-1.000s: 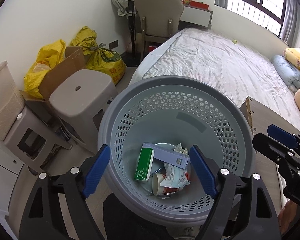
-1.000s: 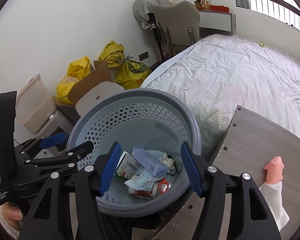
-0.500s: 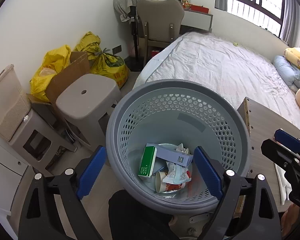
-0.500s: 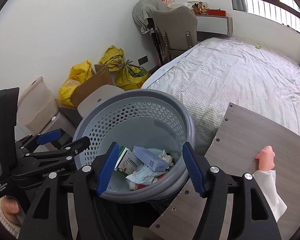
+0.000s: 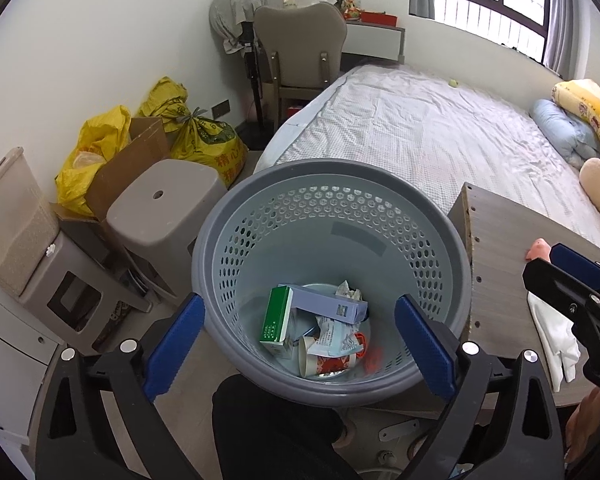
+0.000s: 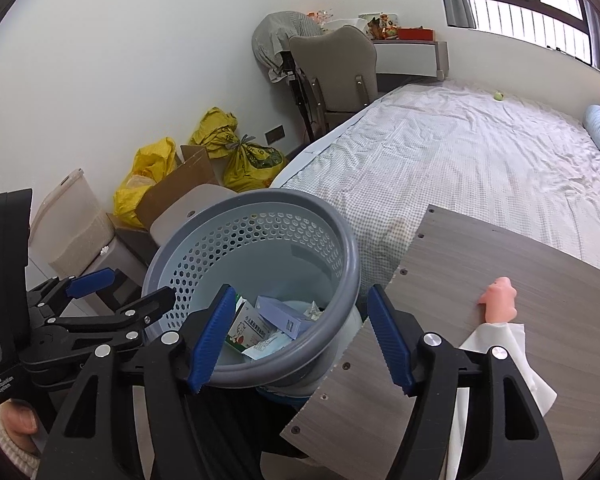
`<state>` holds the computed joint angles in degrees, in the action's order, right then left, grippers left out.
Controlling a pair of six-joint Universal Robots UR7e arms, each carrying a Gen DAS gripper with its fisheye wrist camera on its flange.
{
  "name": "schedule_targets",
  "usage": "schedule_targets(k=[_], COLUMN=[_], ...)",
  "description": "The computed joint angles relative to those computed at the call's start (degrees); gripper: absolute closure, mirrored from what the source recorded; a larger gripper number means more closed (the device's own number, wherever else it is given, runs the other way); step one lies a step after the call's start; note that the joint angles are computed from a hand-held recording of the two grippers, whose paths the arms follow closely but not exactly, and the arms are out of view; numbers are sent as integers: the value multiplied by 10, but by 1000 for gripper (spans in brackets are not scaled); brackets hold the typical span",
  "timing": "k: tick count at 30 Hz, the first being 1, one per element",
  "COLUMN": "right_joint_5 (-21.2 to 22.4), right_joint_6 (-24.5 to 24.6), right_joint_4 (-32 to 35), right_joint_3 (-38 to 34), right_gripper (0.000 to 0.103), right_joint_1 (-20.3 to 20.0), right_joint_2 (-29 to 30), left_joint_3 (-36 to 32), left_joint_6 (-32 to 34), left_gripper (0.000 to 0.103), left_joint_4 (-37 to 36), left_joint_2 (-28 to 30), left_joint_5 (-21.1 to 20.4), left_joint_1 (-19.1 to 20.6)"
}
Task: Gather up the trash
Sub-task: 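Move both open tools back from the basket toward the table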
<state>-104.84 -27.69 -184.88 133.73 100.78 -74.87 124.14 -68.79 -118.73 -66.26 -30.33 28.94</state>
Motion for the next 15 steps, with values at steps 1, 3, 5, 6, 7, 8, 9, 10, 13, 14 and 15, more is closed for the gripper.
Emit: schedule_targets(k=[1,3,5,6,7,8,9,10,13,14,15], right_joint_5=[1,2,2,2,2,2,2,1,1,-1,-5], right_joint_6=[0,-1,-1,-2,-2,-3,-3,-3,-6,-8,-10], right_joint_4=[-2,-6,-7,-9,-10,-10,-11,-11,-9,-10,-12], right_joint_3=[3,10,13,16,19,21,23,25,33,36,39], right_gripper=[37,36,36,36,36,36,36,36,36,36,35], right_joint_1=[-2,-8,-12,-15,-18,-20,-23,-26,-37,-41,-44], right_joint_2=[-4,-13,-19,-23,-27,-30,-34,-38,-55,-60,-64], left_joint_3=[-1,-4,-5,-5,-7,-6,-7,-6,-8,-9,-9], left_joint_6=[0,0,2,4,6,9,12,18,34,40,44], left_gripper=[9,9,9,9,9,8,8,8,8,8,8], left_joint_4=[1,3,0,-3,-7,-11,-17,-26,-47,-56,-64], left_joint_2=[3,7,10,13,16,18,22,26,41,47,51], left_joint_5=[-1,-2,-4,-6,-7,-8,-9,-11,-15,-17,-20], left_joint_1=[-2,-6,-10,-11,-13,-15,-17,-18,-21,-21,-22])
